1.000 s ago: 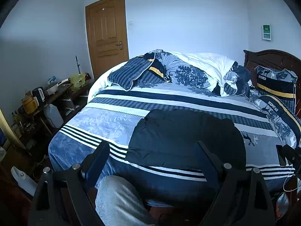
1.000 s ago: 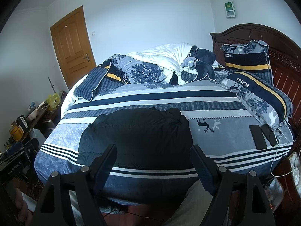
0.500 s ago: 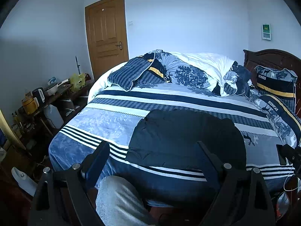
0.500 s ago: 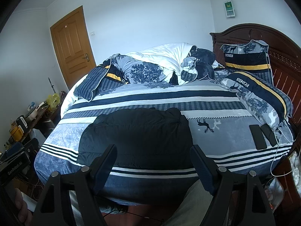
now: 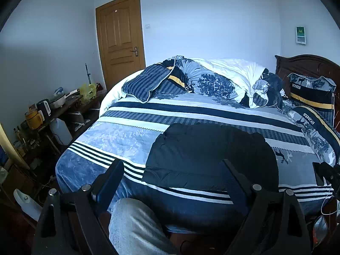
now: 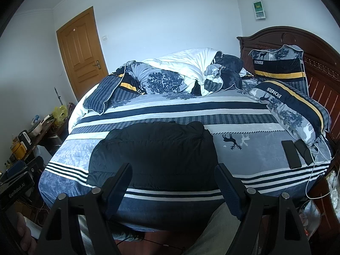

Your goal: Fold large clothes

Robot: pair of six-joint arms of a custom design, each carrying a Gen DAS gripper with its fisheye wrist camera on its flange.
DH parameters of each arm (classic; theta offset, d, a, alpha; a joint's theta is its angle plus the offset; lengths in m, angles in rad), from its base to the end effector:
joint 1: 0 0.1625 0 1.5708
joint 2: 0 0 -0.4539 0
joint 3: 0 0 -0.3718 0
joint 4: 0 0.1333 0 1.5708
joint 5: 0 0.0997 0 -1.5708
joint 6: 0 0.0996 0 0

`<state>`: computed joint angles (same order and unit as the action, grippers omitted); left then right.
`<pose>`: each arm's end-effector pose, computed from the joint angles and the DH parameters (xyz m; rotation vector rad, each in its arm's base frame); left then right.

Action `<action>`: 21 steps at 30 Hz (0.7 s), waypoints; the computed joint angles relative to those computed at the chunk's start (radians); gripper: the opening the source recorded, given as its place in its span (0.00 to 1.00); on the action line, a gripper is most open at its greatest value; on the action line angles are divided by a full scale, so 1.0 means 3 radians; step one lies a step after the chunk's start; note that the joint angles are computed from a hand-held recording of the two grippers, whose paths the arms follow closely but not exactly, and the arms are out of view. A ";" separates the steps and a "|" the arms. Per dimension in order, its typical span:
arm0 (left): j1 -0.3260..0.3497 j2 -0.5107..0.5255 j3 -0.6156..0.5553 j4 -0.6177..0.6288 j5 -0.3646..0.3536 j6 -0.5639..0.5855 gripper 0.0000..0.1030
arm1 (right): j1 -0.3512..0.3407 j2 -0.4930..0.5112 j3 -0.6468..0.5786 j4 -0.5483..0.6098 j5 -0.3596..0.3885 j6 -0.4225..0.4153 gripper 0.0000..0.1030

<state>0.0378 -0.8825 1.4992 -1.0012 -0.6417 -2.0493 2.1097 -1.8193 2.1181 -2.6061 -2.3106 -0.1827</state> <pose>-0.5653 -0.2346 0.1832 0.1334 1.9690 -1.1898 0.2451 -0.2810 0.5055 0.4988 -2.3141 1.0499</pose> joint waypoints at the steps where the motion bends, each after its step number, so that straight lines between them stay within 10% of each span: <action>1: -0.0001 0.0001 0.0001 -0.0002 0.0001 0.0002 0.88 | 0.0000 0.0000 0.0000 0.0000 0.0000 0.0000 0.80; 21: -0.0004 -0.0006 0.0000 0.0019 0.0010 0.0027 0.88 | 0.0018 0.0005 0.0008 -0.0002 -0.0013 0.0018 0.80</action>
